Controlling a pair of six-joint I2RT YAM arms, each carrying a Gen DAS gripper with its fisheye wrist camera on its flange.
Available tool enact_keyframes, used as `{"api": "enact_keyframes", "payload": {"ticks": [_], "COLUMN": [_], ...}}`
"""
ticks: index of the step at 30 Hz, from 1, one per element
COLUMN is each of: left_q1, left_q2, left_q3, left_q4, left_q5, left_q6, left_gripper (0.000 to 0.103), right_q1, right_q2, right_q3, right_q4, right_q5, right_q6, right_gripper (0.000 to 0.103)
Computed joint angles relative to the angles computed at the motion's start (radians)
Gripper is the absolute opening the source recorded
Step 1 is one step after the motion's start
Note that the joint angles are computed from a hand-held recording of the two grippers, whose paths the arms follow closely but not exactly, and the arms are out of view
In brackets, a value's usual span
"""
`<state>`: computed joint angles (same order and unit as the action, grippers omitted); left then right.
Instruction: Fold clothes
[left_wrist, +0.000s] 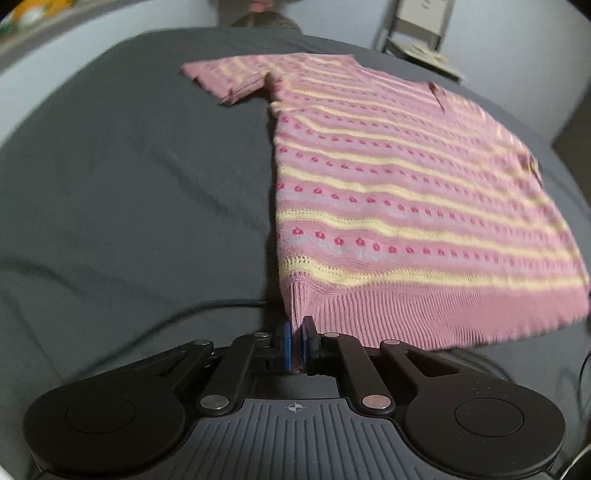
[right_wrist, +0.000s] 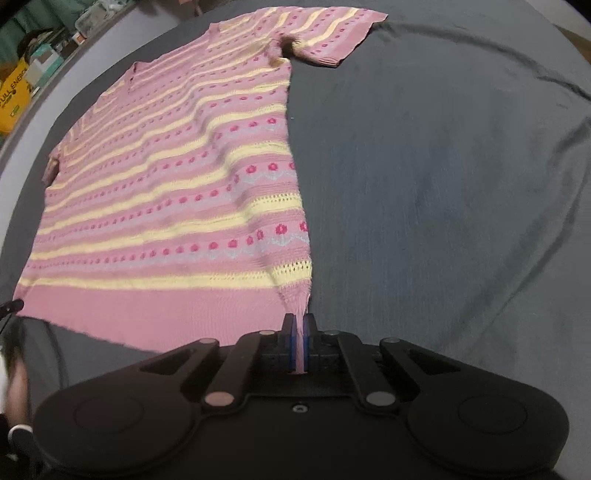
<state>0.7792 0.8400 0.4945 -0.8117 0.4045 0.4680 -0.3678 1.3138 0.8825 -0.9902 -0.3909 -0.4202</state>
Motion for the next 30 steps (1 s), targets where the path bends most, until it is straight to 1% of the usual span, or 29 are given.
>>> {"api": "enact_keyframes", "payload": {"ticks": [2,4,6,9,10,11,12,13,14,16,17,18,19,20,23,25,27,28,30], "left_q1": [0.02,0.051,0.066,0.072,0.075,0.075,0.085,0.097,0.109,0.134,0.147,0.15,0.16,0.179,0.252,0.325,0.403,0.425,0.448], "left_q2": [-0.001,0.046,0.096,0.153,0.157,0.144,0.141,0.14,0.139,0.138,0.137,0.134,0.117,0.101,0.077,0.056,0.05,0.04,0.023], "left_q3": [0.047,0.082,0.082,0.039,0.028,0.014,0.015,0.018,0.021,0.026,0.029,0.032,0.041,0.052,0.101,0.133,0.166,0.177,0.194], "left_q4": [-0.051,-0.071,-0.063,-0.01,0.001,0.01,0.0,-0.013,-0.026,-0.051,-0.064,-0.07,-0.089,-0.109,-0.17,-0.2,-0.236,-0.241,-0.237], "left_q5": [-0.002,0.019,0.018,0.024,0.034,0.042,0.049,0.055,0.062,0.075,0.081,0.073,0.063,0.06,0.1,0.175,0.287,0.336,0.412], "left_q6": [0.056,0.068,0.062,0.032,0.016,-0.01,-0.012,-0.01,-0.008,-0.003,0.0,0.0,0.004,0.017,0.069,0.084,0.115,0.103,0.055], "left_gripper": [0.005,0.005,0.005,0.005,0.006,0.006,0.006,0.007,0.011,0.028,0.034,0.053,0.076,0.081,0.081,0.081,0.081,0.081,0.081], "right_q1": [0.004,0.013,0.009,-0.003,0.001,0.015,0.029,0.042,0.06,0.097,0.111,0.122,0.133,0.144,0.18,0.22,0.274,0.301,0.354], "right_q2": [0.0,0.016,0.028,0.028,0.023,0.013,0.004,-0.004,-0.017,-0.057,-0.078,-0.098,-0.117,-0.131,-0.151,-0.16,-0.168,-0.17,-0.175], "right_q3": [0.008,-0.018,-0.052,-0.051,-0.047,-0.044,-0.041,-0.037,-0.035,-0.029,-0.024,-0.019,-0.013,-0.003,0.038,0.061,0.073,0.077,0.084], "right_q4": [-0.013,0.017,0.063,0.058,0.051,0.044,0.038,0.031,0.027,0.031,0.035,0.039,0.044,0.05,0.08,0.112,0.163,0.19,0.232], "right_q5": [0.023,0.054,0.051,0.037,0.042,0.056,0.07,0.084,0.103,0.14,0.148,0.148,0.148,0.136,0.07,0.024,-0.011,-0.023,-0.021], "right_q6": [-0.005,0.015,0.03,0.056,0.061,0.062,0.064,0.065,0.073,0.09,0.099,0.11,0.121,0.134,0.191,0.254,0.323,0.355,0.397], "right_gripper": [0.003,0.003,0.003,0.006,0.011,0.018,0.022,0.029,0.036,0.044,0.05,0.052,0.052,0.052,0.052,0.056,0.062,0.066,0.068]}}
